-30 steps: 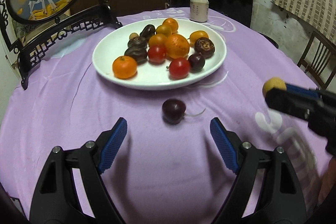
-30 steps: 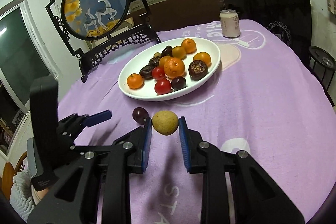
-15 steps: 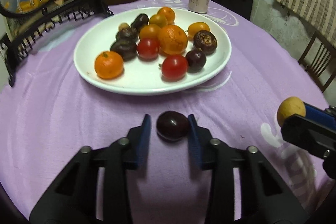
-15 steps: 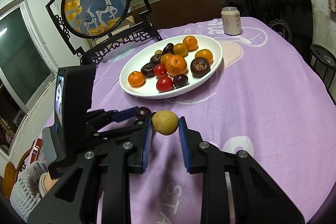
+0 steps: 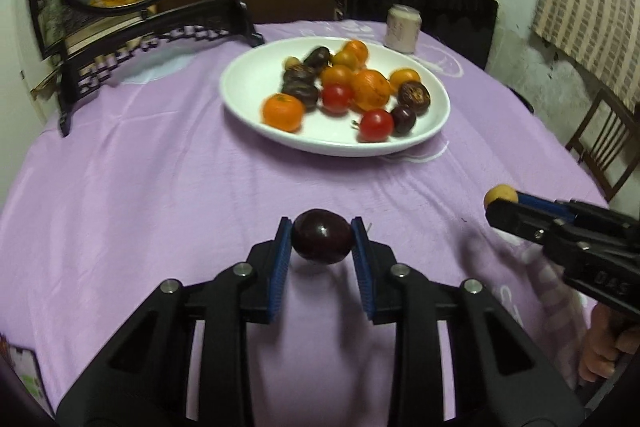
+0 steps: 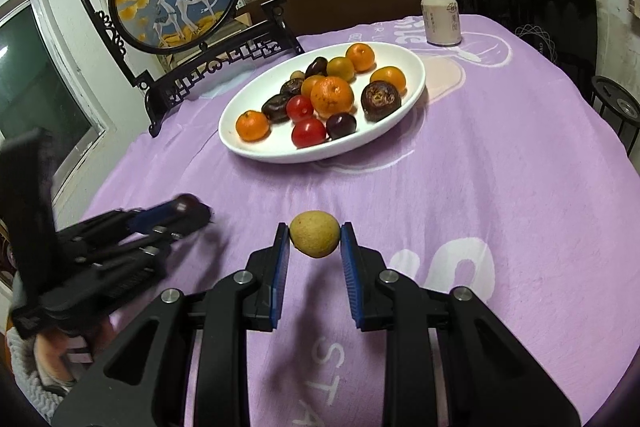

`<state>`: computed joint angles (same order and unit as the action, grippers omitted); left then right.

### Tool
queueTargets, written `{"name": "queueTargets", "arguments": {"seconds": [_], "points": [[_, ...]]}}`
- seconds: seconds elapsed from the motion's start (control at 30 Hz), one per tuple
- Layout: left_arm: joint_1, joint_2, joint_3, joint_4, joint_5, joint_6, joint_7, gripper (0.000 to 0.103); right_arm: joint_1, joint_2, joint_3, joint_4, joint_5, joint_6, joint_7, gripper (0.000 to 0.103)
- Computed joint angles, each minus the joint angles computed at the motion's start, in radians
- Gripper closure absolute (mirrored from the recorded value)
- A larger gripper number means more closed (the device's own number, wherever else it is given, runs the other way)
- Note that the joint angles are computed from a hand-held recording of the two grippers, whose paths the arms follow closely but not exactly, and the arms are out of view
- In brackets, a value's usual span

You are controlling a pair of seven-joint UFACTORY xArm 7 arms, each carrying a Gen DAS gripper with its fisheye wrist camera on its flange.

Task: Organize fruits
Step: 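Carry the cherry and plum onto the plate and open both tools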

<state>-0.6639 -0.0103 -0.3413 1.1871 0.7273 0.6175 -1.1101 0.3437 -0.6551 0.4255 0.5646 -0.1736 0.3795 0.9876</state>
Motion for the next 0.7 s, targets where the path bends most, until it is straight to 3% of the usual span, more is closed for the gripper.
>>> {"name": "queueTargets", "arguments": {"seconds": [0.17,0.27,0.47,0.7], "points": [[0.012,-0.032,-0.013,0.025,0.044,0.043,0.006,0.073,0.006,-0.041,0.008,-0.003,-0.007,-0.022,0.005,0.077],[0.016,0.002,-0.011,0.11,0.08,0.08,0.033,0.073,-0.002,-0.031,-0.017,0.039,-0.008,-0.011,-0.034,0.077],[-0.023,0.143,0.041,0.306,0.102,0.082,0.086,0.073,-0.091,0.043,-0.034,0.163,-0.046,0.02,-0.098,0.077],[-0.057,0.307,0.133,0.473,-0.004,0.059,0.179,0.073,-0.139,0.218,-0.061,0.255,-0.067,-0.029,-0.13,0.077]]}}
